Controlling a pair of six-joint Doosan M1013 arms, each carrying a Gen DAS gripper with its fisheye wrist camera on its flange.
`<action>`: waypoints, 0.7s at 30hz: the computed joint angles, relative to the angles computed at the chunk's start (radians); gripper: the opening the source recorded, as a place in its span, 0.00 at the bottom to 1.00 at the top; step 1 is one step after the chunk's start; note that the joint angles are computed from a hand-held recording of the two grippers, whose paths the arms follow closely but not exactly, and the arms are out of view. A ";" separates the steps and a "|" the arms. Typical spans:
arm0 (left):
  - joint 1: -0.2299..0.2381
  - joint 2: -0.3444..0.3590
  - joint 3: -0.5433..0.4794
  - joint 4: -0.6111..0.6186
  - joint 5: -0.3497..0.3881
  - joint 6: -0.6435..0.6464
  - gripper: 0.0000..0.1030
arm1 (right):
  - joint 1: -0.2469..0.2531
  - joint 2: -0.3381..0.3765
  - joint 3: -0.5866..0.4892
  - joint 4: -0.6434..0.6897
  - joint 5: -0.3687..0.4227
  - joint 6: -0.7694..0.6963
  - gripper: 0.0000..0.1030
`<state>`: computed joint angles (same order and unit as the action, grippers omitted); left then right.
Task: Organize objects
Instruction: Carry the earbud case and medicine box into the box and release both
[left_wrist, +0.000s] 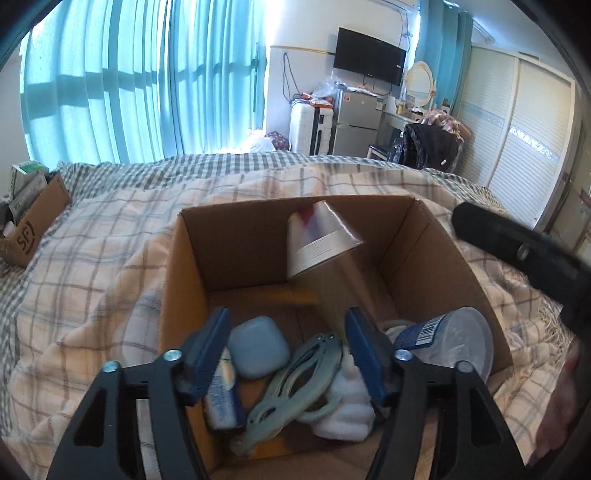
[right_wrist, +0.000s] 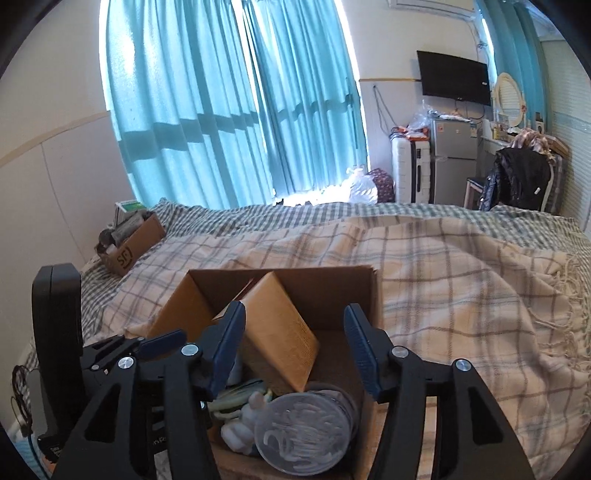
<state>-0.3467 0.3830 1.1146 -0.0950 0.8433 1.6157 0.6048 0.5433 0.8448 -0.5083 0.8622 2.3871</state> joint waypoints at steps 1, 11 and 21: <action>-0.003 -0.005 0.001 0.012 0.001 -0.008 0.70 | 0.001 -0.009 0.007 -0.004 -0.002 0.012 0.54; -0.011 -0.110 0.033 0.102 -0.046 -0.048 0.93 | 0.056 -0.071 -0.005 -0.167 0.078 0.092 0.68; -0.022 -0.242 0.095 0.158 -0.128 -0.103 1.00 | 0.142 -0.143 -0.007 -0.269 0.197 0.075 0.95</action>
<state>-0.3689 0.1406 1.2094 0.0634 0.7149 1.5129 0.7467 0.4004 0.8378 -0.7776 1.0596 2.4625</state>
